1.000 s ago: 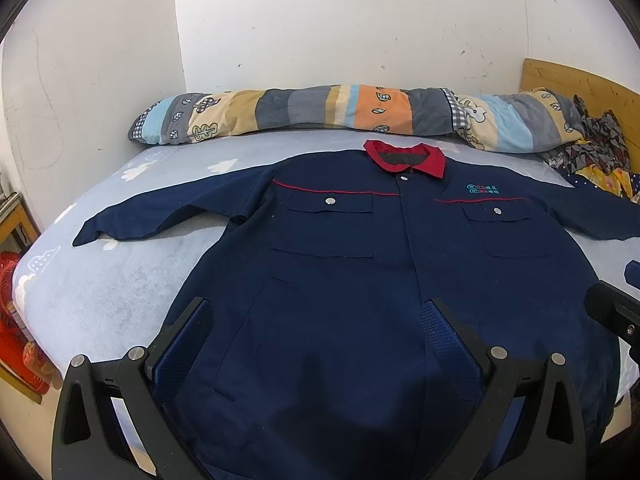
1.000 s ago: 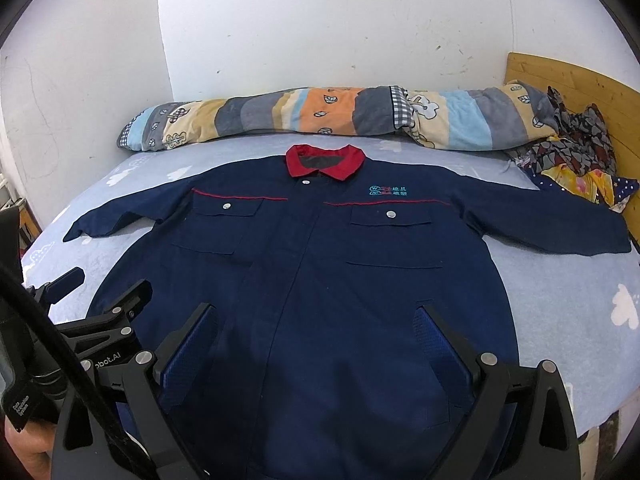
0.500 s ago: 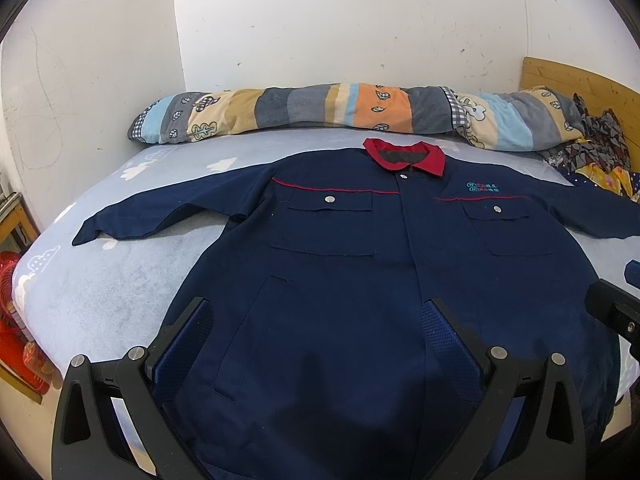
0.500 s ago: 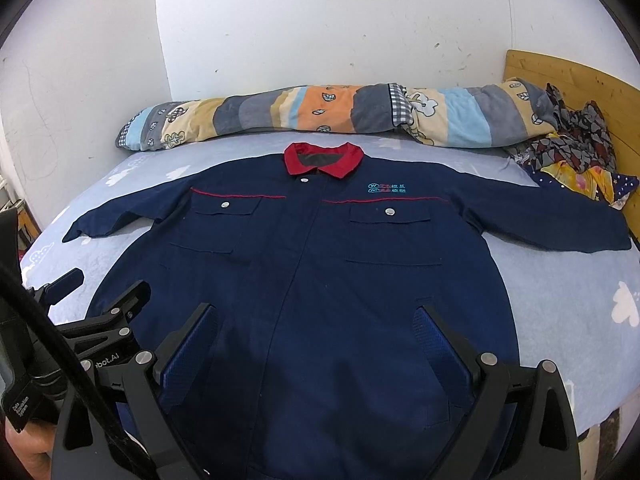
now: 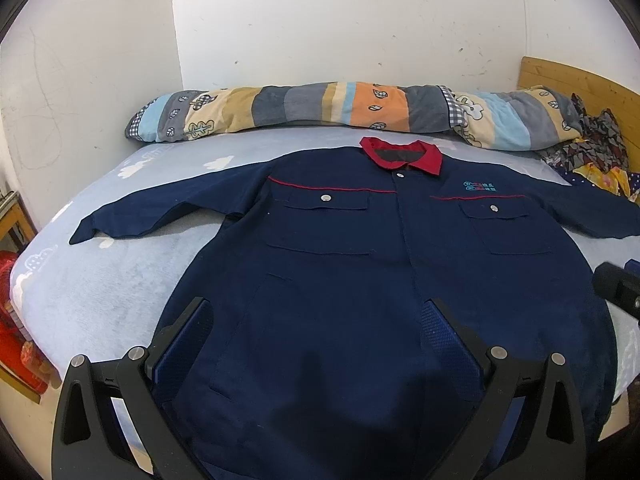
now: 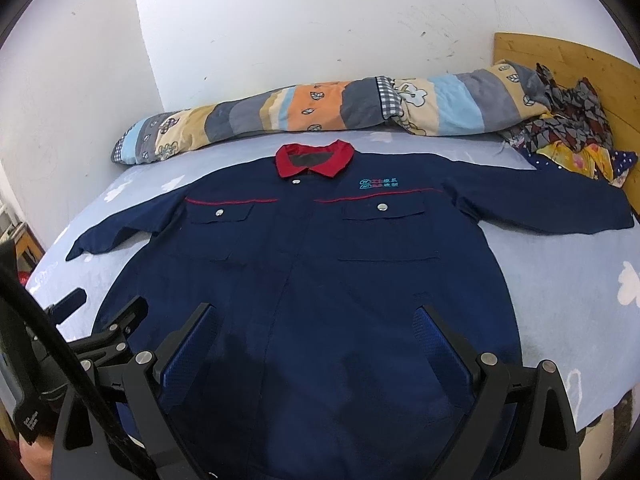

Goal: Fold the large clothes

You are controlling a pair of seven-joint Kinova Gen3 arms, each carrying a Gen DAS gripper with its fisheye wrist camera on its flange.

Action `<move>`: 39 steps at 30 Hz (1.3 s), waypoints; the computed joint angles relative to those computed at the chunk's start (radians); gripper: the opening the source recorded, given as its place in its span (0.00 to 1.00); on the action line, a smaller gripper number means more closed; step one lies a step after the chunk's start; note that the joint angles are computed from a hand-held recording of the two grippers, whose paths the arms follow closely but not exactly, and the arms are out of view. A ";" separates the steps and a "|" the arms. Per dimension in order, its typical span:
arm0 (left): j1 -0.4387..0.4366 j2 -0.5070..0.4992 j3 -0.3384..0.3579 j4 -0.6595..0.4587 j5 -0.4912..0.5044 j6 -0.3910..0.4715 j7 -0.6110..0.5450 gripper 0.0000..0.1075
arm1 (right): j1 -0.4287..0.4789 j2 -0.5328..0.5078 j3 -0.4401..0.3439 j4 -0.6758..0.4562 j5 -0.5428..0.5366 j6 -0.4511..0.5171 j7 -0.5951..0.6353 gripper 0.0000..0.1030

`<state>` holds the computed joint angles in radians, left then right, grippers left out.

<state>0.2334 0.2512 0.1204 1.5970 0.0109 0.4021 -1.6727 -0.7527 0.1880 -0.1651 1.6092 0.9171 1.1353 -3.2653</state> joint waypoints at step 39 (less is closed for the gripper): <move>0.075 0.535 0.009 -0.972 0.160 0.477 -0.127 0.96 | 0.479 -0.461 1.097 0.490 -0.514 -0.738 0.460 0.52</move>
<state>0.3087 0.7866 0.1292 0.6250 0.1713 0.8787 -1.7992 -0.2739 -0.2733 0.9321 2.0989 0.4030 0.3971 -2.8057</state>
